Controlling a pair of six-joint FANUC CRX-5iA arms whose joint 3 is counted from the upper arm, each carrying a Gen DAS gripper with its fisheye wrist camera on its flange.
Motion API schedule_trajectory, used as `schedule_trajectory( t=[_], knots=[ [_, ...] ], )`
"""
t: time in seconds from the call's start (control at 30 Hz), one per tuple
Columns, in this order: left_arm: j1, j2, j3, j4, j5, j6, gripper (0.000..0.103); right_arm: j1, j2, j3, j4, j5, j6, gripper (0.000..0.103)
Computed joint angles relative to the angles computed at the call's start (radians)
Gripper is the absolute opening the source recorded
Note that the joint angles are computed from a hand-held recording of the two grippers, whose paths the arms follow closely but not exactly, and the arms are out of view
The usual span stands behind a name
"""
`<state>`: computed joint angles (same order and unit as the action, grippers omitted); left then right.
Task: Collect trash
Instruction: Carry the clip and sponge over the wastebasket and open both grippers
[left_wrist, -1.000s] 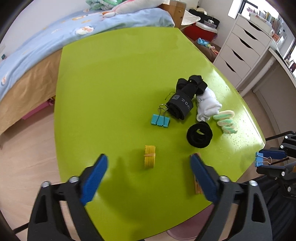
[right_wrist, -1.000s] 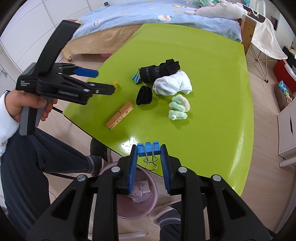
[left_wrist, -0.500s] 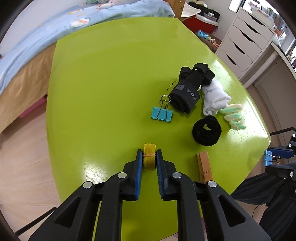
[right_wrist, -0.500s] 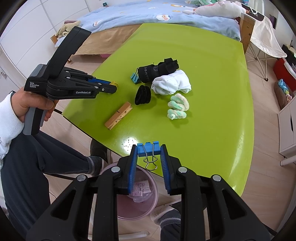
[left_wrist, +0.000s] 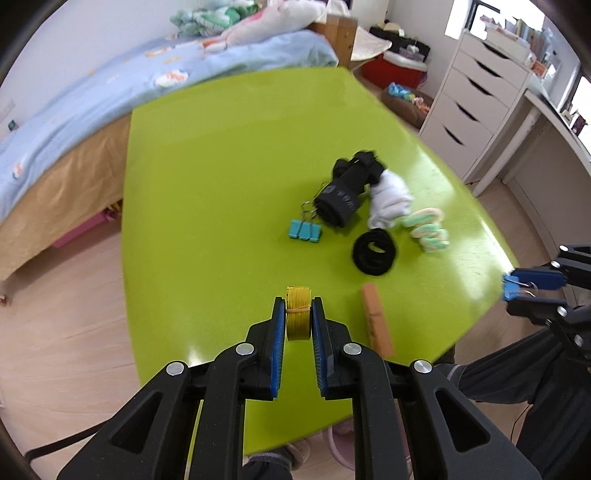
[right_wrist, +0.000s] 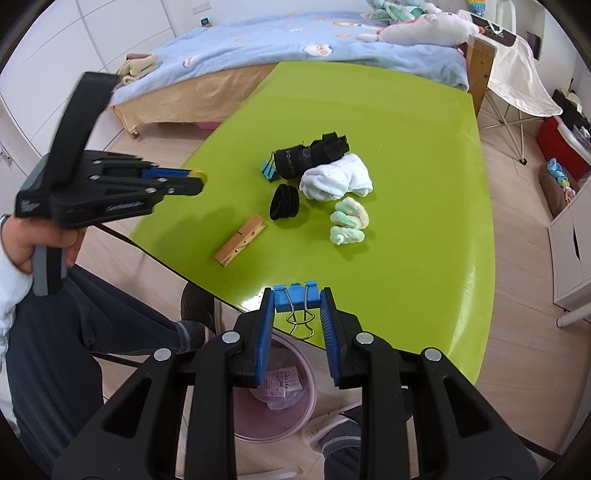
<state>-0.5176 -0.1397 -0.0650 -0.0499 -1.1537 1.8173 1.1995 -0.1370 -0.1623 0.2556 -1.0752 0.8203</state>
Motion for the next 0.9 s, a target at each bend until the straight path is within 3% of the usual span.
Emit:
schedule_trajectory(
  t=[0.57,0.9],
  knots=[
    [-0.252,-0.164,-0.017,-0.133,-0.005,0.178,0.014,0.185,-0.13,-0.115,0.207,-0.001,-0.235,0.025],
    [-0.334,-0.188,-0.054,-0.146,0.003,0.255,0.014,0.268,-0.184,-0.169,0.211,-0.007,-0.314,0.025]
  ],
)
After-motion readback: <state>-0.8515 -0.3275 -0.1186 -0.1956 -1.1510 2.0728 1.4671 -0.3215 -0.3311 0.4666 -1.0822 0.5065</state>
